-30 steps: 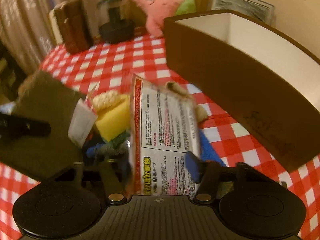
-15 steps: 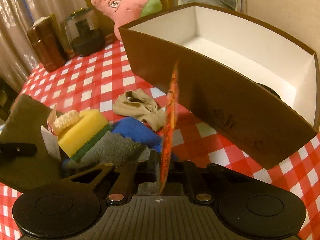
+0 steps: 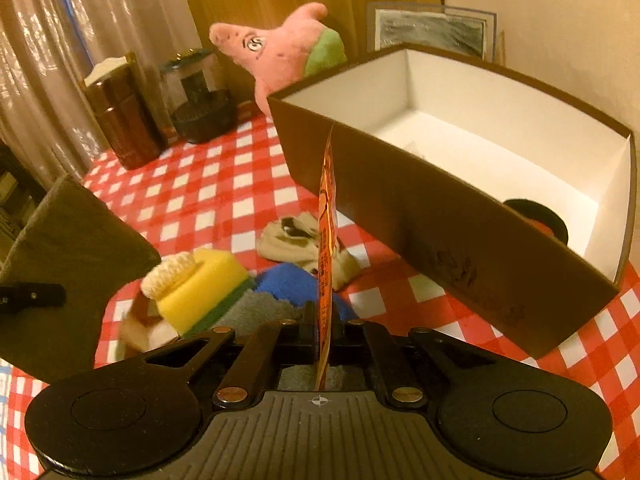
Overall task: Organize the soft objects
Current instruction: 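Carry grey cloth and orange packet into the box and release both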
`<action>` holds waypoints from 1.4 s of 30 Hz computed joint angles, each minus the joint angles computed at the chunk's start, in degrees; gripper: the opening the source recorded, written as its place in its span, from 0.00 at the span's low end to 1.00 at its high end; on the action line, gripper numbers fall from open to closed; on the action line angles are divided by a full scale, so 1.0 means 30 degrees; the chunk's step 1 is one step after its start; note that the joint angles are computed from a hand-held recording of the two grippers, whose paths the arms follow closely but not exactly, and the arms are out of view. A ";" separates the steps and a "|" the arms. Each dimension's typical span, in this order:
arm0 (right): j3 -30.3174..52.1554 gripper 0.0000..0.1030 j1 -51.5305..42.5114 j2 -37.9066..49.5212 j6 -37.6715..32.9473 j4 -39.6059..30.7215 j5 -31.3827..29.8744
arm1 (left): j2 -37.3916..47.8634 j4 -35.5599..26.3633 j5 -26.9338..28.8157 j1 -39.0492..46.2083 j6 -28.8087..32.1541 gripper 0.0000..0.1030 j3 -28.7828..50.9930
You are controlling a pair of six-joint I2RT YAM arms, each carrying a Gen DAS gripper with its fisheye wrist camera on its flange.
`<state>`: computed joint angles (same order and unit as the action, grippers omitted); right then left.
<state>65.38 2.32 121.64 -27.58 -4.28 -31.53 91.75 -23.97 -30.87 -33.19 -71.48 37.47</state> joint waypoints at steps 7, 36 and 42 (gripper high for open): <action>-0.0588 0.03 -0.0353 -0.1250 -0.0029 -0.0157 -0.0965 | -0.1986 -0.3216 -0.1734 -0.0953 -0.1052 0.04 0.0625; 0.3962 0.03 -0.2740 -0.1088 0.0701 -0.0276 -0.1831 | 0.5658 0.2470 -0.0128 0.2364 1.1858 0.04 1.2714; 0.5949 0.03 -0.2839 0.0140 0.0918 -0.0772 -0.1396 | 0.7708 0.2453 0.0808 0.2941 1.3103 0.04 1.5067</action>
<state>83.23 -6.20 122.06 -24.83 -6.60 -35.72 114.88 -16.61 -28.45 -24.37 -32.17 82.68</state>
